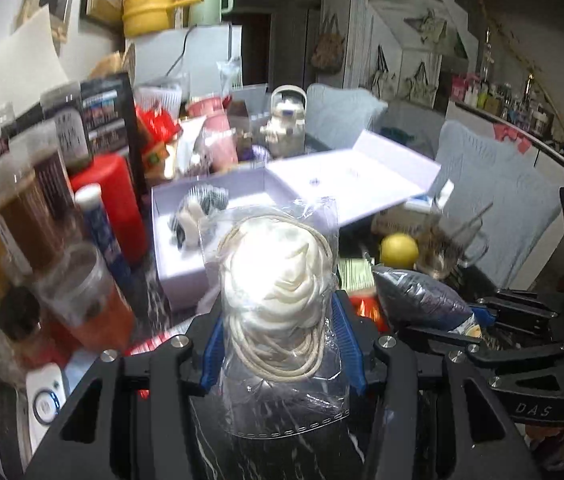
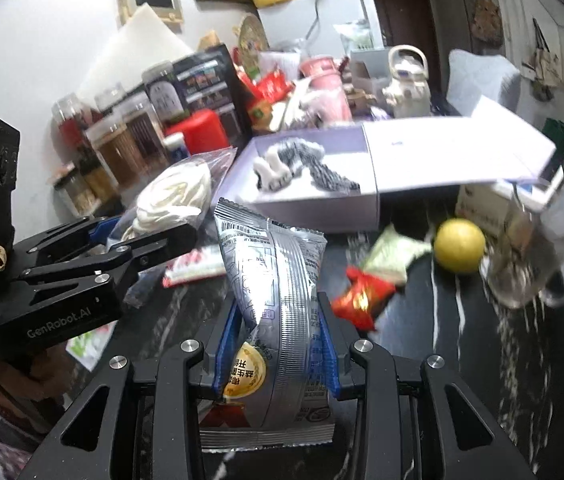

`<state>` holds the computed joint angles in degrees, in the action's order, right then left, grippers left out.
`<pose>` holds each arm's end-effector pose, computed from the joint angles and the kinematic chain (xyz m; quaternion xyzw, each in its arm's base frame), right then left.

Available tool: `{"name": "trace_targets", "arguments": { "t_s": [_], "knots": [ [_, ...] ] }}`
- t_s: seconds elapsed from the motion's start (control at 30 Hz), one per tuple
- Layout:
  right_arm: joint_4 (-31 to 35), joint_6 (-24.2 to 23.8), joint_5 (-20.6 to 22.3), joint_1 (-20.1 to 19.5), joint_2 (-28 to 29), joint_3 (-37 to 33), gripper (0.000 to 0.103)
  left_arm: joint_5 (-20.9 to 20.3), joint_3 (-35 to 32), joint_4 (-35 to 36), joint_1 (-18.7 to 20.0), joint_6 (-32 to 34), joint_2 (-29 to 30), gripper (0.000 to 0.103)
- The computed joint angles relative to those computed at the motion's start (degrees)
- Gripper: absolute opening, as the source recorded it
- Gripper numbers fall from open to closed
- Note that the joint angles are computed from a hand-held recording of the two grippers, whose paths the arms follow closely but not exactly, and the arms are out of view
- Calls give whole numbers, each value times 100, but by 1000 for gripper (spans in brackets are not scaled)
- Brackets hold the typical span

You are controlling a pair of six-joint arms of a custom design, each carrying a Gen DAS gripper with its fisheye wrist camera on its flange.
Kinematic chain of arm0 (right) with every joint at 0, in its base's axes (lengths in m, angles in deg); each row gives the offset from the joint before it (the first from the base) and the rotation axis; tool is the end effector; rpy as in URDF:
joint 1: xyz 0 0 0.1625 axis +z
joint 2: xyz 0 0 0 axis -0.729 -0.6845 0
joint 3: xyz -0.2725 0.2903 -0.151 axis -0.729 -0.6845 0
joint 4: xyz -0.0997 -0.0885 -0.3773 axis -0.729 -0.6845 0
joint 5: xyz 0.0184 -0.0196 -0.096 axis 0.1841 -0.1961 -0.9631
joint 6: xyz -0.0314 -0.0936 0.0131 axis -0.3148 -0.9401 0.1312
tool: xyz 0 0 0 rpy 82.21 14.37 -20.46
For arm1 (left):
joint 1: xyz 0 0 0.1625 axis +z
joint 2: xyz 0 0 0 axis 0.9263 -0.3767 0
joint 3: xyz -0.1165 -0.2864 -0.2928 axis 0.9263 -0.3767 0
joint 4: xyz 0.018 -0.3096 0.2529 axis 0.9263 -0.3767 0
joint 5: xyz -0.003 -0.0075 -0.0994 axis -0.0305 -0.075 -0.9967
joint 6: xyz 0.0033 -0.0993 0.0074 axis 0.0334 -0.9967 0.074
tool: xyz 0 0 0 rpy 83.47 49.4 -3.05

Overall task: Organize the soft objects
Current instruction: 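Lift the silver snack bag and the cord bag toward the box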

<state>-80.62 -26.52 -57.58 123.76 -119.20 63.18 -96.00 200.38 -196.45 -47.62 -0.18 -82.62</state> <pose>0.0474 -0.4105 0.3421 0.3497 -0.8975 0.2371 0.1266 -0.4088 -0.3849 0.0049 0.1926 0.8432 -0.4011 0.3017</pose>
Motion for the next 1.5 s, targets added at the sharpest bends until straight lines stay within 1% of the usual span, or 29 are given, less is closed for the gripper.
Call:
{"name": "trace_targets", "arguments": {
  "t_s": [0.13,0.27,0.47,0.53,0.6,0.9,1.0,1.13,1.5],
  "knots": [
    [75,70,116,215,115,-261,36,194,-135,-354,58,484,23,48],
    [91,68,168,408,273,-544,36,462,-327,-875,165,1168,119,48],
    [28,177,218,661,637,-1026,36,586,-709,-1718,399,2105,305,48],
    [-27,242,181,740,793,-1191,36,634,-880,-1937,494,2358,382,48],
    [-24,261,197,784,919,-1352,36,654,-998,-2032,549,2467,426,48],
    [-184,360,316,1014,1558,-2054,36,718,-1823,-3074,937,3822,764,48],
    [-279,375,269,1116,1808,-2283,36,764,-2084,-3350,1087,4213,853,48],
    [-318,424,297,1184,2163,-2633,36,764,-2344,-3486,1288,4469,929,48],
    [-143,607,234,1321,3016,-3495,36,760,-2950,-3075,1757,4591,1146,48]
  ]
}}
